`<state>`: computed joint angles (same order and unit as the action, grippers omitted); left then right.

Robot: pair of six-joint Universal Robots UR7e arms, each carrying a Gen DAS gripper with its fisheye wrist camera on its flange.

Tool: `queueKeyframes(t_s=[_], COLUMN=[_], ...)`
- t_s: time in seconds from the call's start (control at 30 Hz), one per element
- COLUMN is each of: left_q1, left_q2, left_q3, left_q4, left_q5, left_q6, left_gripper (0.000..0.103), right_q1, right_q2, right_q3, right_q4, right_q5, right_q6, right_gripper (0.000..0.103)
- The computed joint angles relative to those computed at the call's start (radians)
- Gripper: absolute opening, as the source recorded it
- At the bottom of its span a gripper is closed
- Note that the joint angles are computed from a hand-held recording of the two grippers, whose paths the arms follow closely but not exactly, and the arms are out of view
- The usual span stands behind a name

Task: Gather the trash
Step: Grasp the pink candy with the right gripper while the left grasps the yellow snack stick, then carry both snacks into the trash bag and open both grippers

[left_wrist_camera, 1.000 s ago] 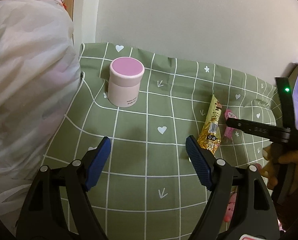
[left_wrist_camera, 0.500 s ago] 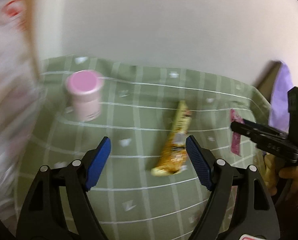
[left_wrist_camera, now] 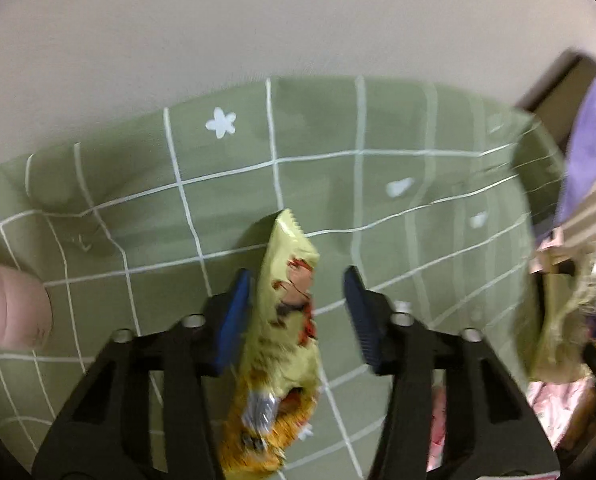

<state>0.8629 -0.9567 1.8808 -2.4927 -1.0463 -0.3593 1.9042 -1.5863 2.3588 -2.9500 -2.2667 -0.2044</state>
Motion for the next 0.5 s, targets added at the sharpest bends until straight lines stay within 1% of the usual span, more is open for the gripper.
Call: queueKeyframes(t_s=[0.03,0.07,0.13,0.23,0.3,0.37,0.43,0.5], left_q1=[-0.002,-0.005,-0.021,-0.088,-0.146,-0.192,-0.236,-0.275], left_q2=[0.009,0.013,0.000,-0.026,-0.040,-0.050,-0.044,-0.035], left_q3=[-0.010,-0.016,-0.003,0.034,0.055,0.066,0.058,0.045], left_q4=[0.017,0.025,-0.012,-0.103,-0.174,-0.250,-0.333,-0.411], left_q5=[0.017,0.026,0.017,0.037,0.044,0.022,-0.015,-0.075], left_q6=[-0.008,-0.016,-0.020,0.008,0.035,0.060,0.084,0.118], left_gripper=[0.027,0.024,0.023,0.023,0.023,0.023,0.023,0.023], right_q1=[0.002,0.005,0.008,0.017,0.028,0.045,0.075,0.109], right_q2=[-0.025,-0.034,-0.074,-0.119,-0.150,-0.174,-0.190,-0.211], right_q3=[0.011,0.017,0.030,0.044,0.052,0.053,0.052,0.048], right_q4=[0.003,0.000,0.003,-0.019,-0.048,-0.073,-0.112,-0.161], right_q5=[-0.011,-0.018,-0.031,-0.048,-0.056,-0.070,-0.100,-0.142], right_q6=[0.008,0.013,0.017,0.018,0.001,-0.024,-0.067,-0.131], right_gripper=[0.045,0.045,0.046,0.046,0.046,0.046,0.046,0.046])
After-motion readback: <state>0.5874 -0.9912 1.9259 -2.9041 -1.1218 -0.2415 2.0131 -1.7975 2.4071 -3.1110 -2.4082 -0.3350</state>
